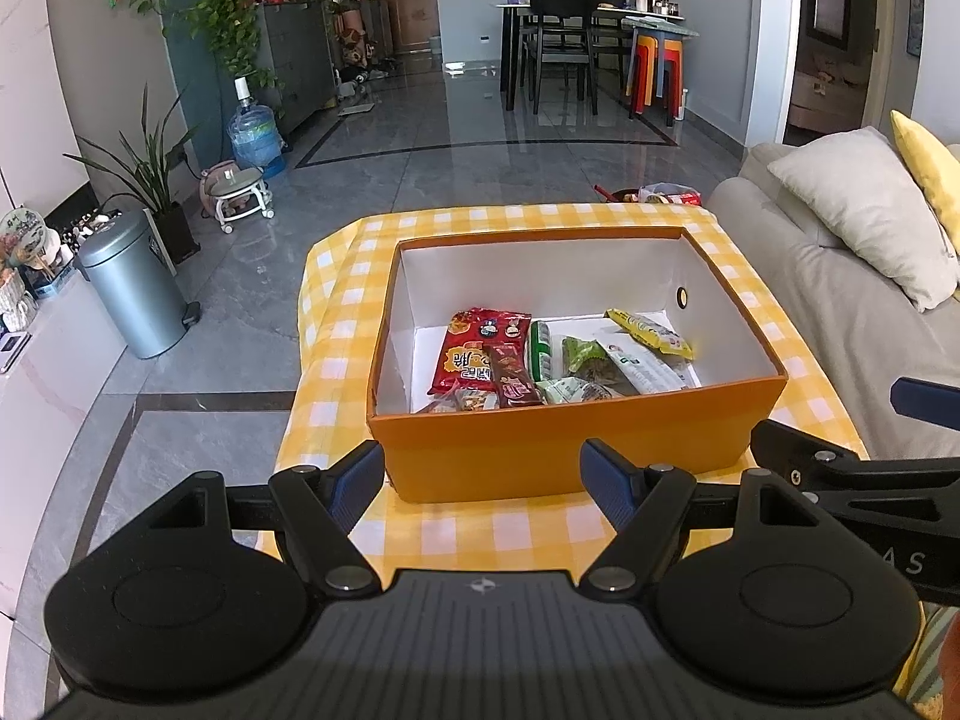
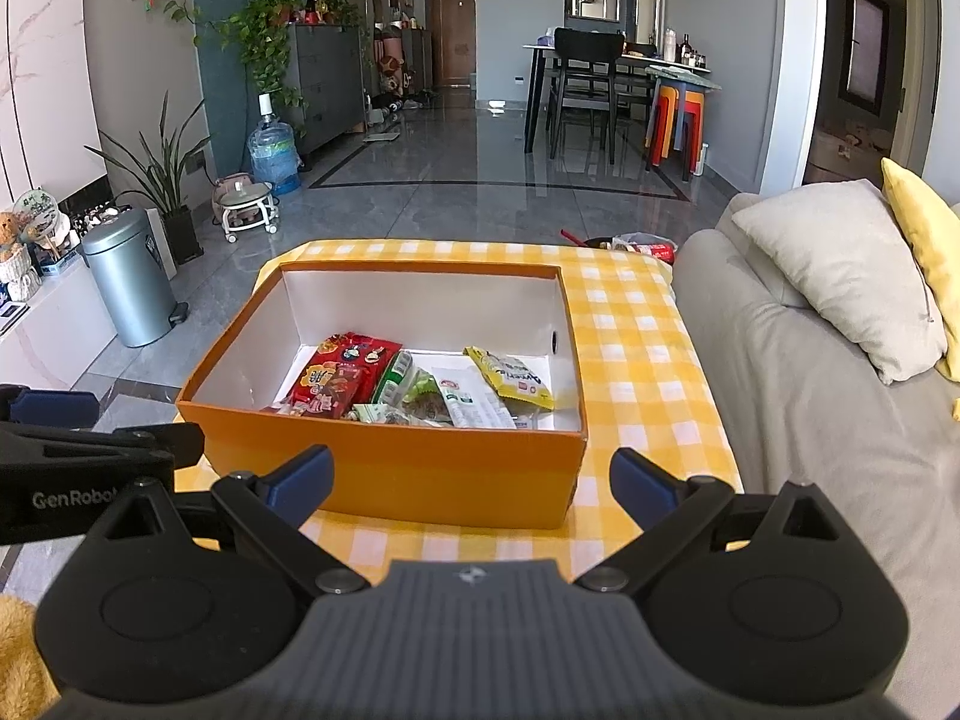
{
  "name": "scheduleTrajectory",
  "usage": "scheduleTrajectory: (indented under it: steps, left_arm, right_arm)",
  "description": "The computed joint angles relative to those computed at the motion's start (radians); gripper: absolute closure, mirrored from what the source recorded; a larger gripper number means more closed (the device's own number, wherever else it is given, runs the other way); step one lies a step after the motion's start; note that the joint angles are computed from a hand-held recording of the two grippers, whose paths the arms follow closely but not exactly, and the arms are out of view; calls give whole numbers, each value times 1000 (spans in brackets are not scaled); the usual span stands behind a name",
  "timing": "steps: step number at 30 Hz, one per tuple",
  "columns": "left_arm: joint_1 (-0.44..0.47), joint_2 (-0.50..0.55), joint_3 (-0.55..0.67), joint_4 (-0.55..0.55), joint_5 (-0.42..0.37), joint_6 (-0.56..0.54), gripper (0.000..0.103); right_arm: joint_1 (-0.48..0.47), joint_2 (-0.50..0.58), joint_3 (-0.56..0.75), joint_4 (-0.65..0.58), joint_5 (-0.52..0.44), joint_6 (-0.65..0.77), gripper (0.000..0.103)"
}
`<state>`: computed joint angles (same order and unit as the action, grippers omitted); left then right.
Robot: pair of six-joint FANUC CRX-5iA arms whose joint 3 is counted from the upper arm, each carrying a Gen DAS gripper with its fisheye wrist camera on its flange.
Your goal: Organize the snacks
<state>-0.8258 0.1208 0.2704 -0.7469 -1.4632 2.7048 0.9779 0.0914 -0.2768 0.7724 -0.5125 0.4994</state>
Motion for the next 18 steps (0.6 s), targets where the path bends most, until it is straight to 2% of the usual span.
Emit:
scheduleTrajectory:
  steps: [18]
  left_arm:
    - [-5, 8, 2, -1, 2, 11, 16]
  right_arm:
    - [-1, 11, 27, -67, -32, 44, 8]
